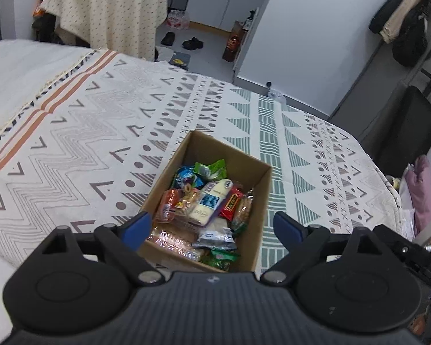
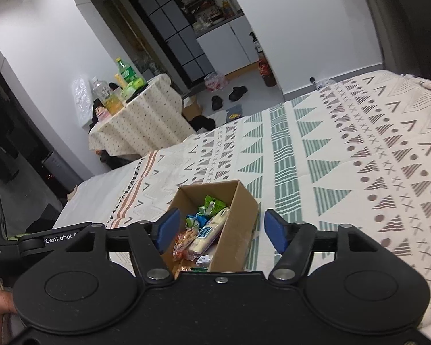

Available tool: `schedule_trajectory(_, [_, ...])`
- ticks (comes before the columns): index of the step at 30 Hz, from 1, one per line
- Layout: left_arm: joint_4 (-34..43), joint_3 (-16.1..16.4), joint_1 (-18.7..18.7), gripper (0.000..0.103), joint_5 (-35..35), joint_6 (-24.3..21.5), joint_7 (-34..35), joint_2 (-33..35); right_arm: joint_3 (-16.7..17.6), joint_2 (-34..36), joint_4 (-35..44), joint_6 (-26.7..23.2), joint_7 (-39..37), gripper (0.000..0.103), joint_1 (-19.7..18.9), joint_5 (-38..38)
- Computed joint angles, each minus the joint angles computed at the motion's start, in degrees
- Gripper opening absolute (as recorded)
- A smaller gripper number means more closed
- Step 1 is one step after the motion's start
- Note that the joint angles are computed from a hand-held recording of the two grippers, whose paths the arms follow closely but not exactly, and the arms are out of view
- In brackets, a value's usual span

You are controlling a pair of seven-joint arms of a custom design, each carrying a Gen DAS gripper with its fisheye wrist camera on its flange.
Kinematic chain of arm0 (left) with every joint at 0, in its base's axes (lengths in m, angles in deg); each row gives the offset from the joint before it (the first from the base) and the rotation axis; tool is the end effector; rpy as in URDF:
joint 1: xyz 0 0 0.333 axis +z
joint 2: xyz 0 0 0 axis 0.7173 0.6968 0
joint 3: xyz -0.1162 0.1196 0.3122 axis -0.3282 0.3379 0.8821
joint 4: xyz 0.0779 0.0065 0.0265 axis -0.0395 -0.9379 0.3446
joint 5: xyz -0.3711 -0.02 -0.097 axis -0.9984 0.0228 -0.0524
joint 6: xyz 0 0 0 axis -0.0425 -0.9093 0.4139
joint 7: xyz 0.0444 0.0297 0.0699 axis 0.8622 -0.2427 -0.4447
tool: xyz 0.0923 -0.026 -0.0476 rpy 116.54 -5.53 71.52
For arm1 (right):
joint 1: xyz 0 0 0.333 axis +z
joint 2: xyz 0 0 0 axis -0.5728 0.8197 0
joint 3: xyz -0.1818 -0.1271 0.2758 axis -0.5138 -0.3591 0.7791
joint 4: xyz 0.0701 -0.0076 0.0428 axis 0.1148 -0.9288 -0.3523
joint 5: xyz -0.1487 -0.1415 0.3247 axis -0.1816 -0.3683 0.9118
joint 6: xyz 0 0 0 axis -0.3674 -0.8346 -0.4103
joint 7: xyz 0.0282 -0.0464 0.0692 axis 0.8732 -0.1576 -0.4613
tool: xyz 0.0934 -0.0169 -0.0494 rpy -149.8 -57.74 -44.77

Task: Organize snacks

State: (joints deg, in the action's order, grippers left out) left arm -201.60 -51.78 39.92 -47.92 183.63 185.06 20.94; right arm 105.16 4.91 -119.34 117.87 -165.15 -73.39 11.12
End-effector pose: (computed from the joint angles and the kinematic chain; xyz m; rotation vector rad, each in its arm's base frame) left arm 0.5211 -0.0821 0.5154 -1.6846 2.2486 -1.0198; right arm 0.3680 0.3439 0.4840 -1.0278 1.9356 -0.4930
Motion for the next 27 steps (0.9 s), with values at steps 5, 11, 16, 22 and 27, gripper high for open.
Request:
schedule_trajectory(5, [-0.42,0.32,-0.2,0.094,0.46,-2.0,0.82,-1.78,-5.02,-2.87,-1.13,-4.92,1.3,0.077,6.36,0.2])
schedule_trajectory(11, [-1.27,0.73,-0.63,0.096,2.01,-4.75,-0.01,-4.49,-11.3,-5.07,-2.2,-11.81,3.18,0.086,14.5,-2.21])
schedule_trajectory(16, [-2.68,1.72,-1.8,0.103,2.43,-5.28,0.7,-7.67,-14.45,-7.52,-2.92,-16.27,6.35,0.099,19.67,-4.08])
schedule_trajectory(22, [-4.91,3.18,-3.23,0.103,1.95,-6.99,3.92,-11.31,-17.2,-8.08,-2.56,-22.8,8.9,0.103,25.76,-6.17])
schedule_trajectory(27, [-7.09,3.91,-3.6,0.103,2.83,-7.78,5.58,-14.16,-18.63,-6.84,-0.9,-28.46,9.89,0.103,30.19,-8.27])
